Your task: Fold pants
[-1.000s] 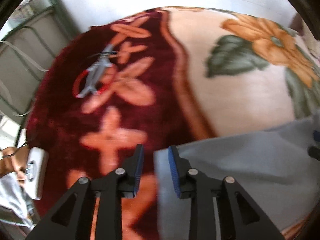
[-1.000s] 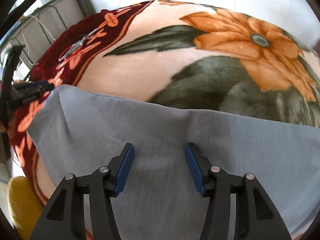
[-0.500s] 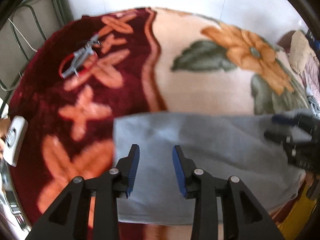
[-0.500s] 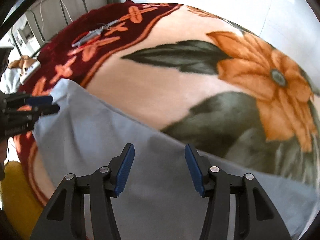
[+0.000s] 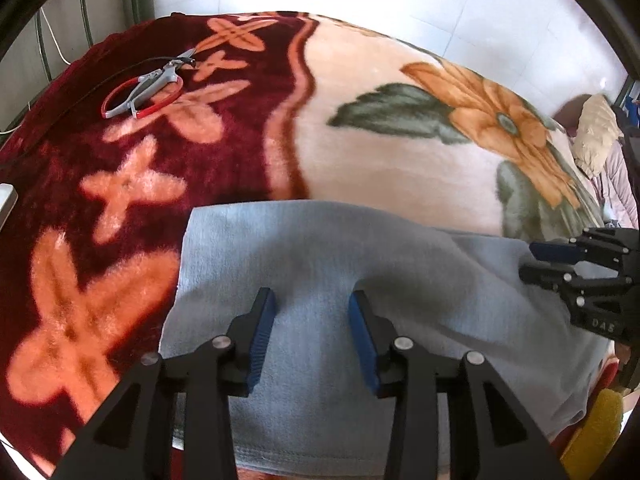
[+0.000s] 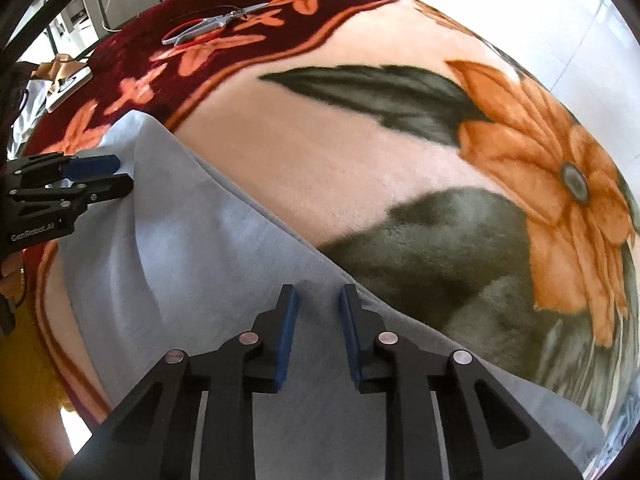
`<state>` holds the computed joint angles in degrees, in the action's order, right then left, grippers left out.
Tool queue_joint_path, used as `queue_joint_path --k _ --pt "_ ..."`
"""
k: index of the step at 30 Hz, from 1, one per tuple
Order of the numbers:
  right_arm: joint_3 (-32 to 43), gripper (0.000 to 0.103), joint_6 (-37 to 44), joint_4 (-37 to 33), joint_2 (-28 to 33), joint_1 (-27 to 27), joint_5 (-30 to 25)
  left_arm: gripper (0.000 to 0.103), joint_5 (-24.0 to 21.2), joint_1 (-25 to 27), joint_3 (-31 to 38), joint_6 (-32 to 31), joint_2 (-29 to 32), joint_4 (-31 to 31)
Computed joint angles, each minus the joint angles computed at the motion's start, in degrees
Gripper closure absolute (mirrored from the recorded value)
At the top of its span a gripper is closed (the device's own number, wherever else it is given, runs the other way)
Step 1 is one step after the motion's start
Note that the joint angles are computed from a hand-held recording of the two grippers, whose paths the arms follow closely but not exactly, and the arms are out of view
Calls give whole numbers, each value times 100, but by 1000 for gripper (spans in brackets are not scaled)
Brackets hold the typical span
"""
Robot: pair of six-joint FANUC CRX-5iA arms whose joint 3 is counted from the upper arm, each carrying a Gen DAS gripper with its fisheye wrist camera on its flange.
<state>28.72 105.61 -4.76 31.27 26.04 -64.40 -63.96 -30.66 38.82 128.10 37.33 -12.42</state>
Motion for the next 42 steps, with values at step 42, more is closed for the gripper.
queue_joint_path --k 42 --pt "-1419 83 -1380 385 -1186 -973 658 55 -209 -127 291 192 51 53"
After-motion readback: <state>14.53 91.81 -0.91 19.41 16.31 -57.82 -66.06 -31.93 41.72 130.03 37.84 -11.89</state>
